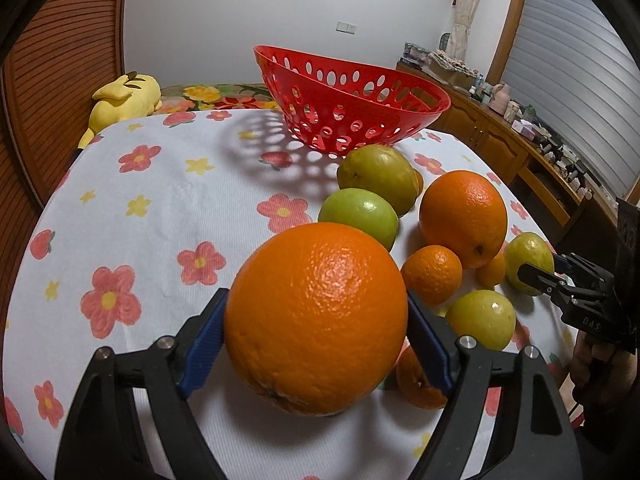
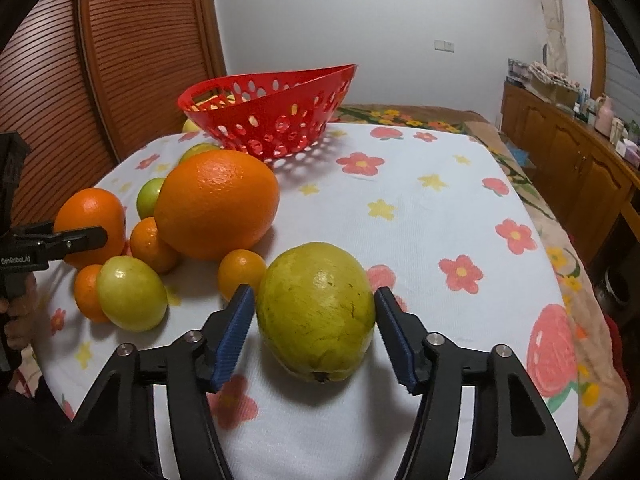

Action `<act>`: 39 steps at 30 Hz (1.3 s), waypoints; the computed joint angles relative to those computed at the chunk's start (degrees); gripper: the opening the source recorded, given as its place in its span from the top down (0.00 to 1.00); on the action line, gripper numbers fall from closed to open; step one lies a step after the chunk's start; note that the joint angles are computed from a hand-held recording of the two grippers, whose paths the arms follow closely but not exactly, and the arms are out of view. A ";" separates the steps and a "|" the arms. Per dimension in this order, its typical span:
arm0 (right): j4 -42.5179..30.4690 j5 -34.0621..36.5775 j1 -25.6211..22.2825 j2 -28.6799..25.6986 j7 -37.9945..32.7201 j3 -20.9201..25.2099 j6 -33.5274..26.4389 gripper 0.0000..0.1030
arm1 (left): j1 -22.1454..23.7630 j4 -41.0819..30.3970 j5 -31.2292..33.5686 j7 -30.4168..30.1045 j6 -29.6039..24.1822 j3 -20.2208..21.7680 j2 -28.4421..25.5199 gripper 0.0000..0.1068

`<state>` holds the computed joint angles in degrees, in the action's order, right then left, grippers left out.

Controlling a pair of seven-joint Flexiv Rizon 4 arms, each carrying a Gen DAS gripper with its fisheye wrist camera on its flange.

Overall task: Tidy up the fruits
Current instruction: 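Close the left tool on the large orange while the right tool closes on the yellow-green pear, then lift the orange with the left tool while the right tool lifts the pear toward the basket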

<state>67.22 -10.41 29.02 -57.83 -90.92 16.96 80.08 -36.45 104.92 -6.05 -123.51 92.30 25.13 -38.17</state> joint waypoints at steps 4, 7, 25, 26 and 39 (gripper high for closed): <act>-0.57 0.33 -0.54 -0.20 -0.95 1.06 -1.27 0.41 | -0.56 -0.34 0.39 -0.16 -0.16 0.78 -0.29 0.24; -1.02 0.76 -0.54 -0.35 -1.59 1.31 -1.93 0.41 | -0.74 -0.10 0.31 -0.48 0.31 0.96 -0.32 0.25; -2.71 4.97 -1.95 -0.02 -8.53 4.87 -3.12 0.41 | -4.64 0.40 -0.87 -1.52 1.27 5.43 0.59 0.26; -2.92 4.99 -1.89 0.13 -8.88 4.82 -3.08 0.41 | -5.04 0.10 -0.78 -1.36 1.28 6.05 0.74 0.26; -11.56 6.53 -0.90 -1.03 -14.01 5.02 -7.36 0.41 | 0.31 -8.18 1.71 3.24 -1.37 3.37 0.84 0.26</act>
